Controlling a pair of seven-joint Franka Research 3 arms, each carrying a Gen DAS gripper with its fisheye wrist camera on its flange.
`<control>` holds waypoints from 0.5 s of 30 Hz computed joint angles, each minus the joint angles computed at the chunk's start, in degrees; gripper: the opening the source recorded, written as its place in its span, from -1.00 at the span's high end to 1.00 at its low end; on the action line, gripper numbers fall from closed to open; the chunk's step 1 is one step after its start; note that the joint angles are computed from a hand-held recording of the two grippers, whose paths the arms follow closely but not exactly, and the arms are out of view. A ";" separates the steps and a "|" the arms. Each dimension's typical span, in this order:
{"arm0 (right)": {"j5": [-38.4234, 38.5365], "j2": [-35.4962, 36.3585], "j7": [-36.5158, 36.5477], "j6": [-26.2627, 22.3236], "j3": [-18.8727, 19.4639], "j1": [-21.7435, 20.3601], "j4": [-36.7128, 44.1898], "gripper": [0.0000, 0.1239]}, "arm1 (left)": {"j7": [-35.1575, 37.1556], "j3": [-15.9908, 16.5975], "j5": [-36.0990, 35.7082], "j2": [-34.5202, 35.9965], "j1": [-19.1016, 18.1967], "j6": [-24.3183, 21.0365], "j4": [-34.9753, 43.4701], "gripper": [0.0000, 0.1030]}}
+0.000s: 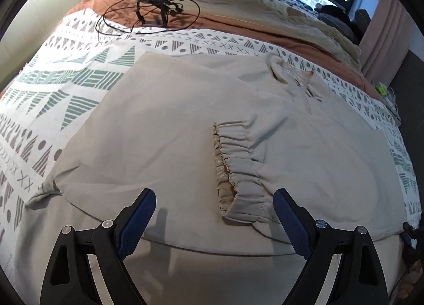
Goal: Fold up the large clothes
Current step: 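Lay the elastic sleeve cuff across the jacket body with the right gripper and release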
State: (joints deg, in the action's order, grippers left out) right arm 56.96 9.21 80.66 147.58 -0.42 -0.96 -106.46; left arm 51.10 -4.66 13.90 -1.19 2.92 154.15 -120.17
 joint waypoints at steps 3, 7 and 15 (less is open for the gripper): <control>-0.29 -0.64 1.34 -0.32 -0.18 -0.01 -0.68 0.68 | 4.00 0.17 -4.69 -0.35 -0.13 -0.20 -0.43 -0.67; -0.33 -1.61 1.03 1.05 -0.22 0.39 -1.97 0.67 | 10.53 -0.17 -10.63 1.19 -0.78 -1.81 1.11 -0.14; 0.46 0.93 -1.38 0.80 0.37 0.38 0.69 0.81 | 13.00 -0.62 -11.94 3.62 -0.65 0.21 2.11 0.28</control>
State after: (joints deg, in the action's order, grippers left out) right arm 57.42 10.14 79.28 148.39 -0.05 -0.57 -105.76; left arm 64.10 -5.28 1.96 2.43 2.27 154.36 -118.06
